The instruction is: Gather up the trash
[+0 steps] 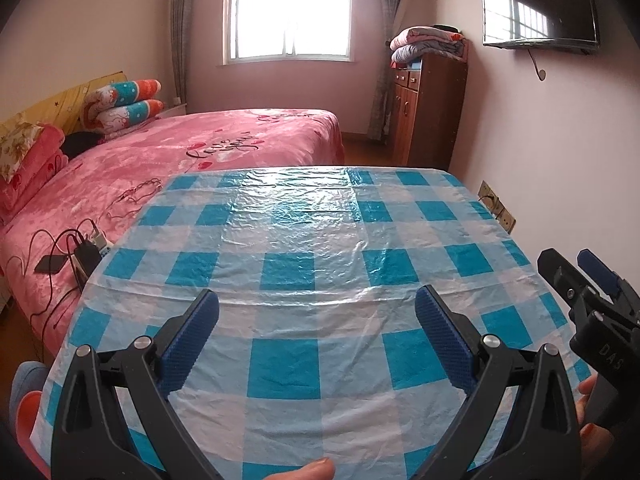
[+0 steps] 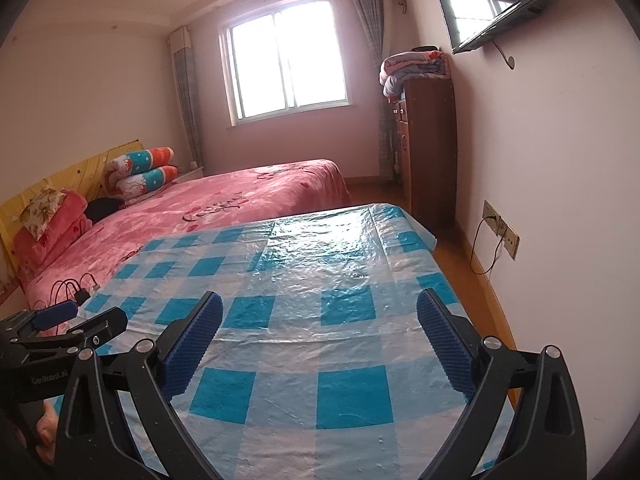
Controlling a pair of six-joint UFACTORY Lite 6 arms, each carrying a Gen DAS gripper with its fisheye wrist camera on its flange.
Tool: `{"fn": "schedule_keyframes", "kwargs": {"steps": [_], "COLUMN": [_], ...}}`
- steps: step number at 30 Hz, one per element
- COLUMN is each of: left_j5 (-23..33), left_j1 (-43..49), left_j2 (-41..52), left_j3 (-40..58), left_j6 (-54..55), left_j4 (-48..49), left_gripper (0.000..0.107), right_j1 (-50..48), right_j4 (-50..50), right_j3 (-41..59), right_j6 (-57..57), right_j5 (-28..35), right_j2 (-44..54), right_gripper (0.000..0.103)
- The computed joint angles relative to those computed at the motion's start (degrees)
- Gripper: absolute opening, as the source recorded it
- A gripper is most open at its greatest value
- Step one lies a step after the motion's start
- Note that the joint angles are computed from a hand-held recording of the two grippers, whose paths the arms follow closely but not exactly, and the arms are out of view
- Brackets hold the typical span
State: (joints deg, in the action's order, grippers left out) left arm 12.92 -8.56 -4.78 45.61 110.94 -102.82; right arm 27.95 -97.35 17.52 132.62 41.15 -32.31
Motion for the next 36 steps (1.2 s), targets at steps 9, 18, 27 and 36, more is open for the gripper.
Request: {"fn": "schedule_keyframes", "kwargs": {"steps": [9, 18, 27, 36], "left_j5": [-0.2, 1.0, 2.0, 0.7], "left_j1": [0.2, 1.6, 3.0, 5.0], "left_j2": [0.0, 1.5, 4.7, 16.7], "left_j3": [-0.2, 0.2, 1.0, 9.1], "left_j6": [2.4, 1.8, 7.1, -10.5], "left_j4": [-2.5, -2.1, -7.3, 10.7], "left_gripper": [0.099, 0.099, 0.099, 0.099], "right_j1": [0.3, 0.9, 1.3, -2.2], "right_j4": [-1.7, -3.1, -3.8, 0.3], "right_j3": [0.9, 2.1, 4.0, 12.2], "right_j6": [1.0, 2.0, 2.8, -2.2], "right_j5": [-0.8, -0.9, -1.6, -8.3], "right_j2": [2.6, 5.8, 9.7, 21.6], "right_gripper": [0.097, 0.097, 0.097, 0.097]}}
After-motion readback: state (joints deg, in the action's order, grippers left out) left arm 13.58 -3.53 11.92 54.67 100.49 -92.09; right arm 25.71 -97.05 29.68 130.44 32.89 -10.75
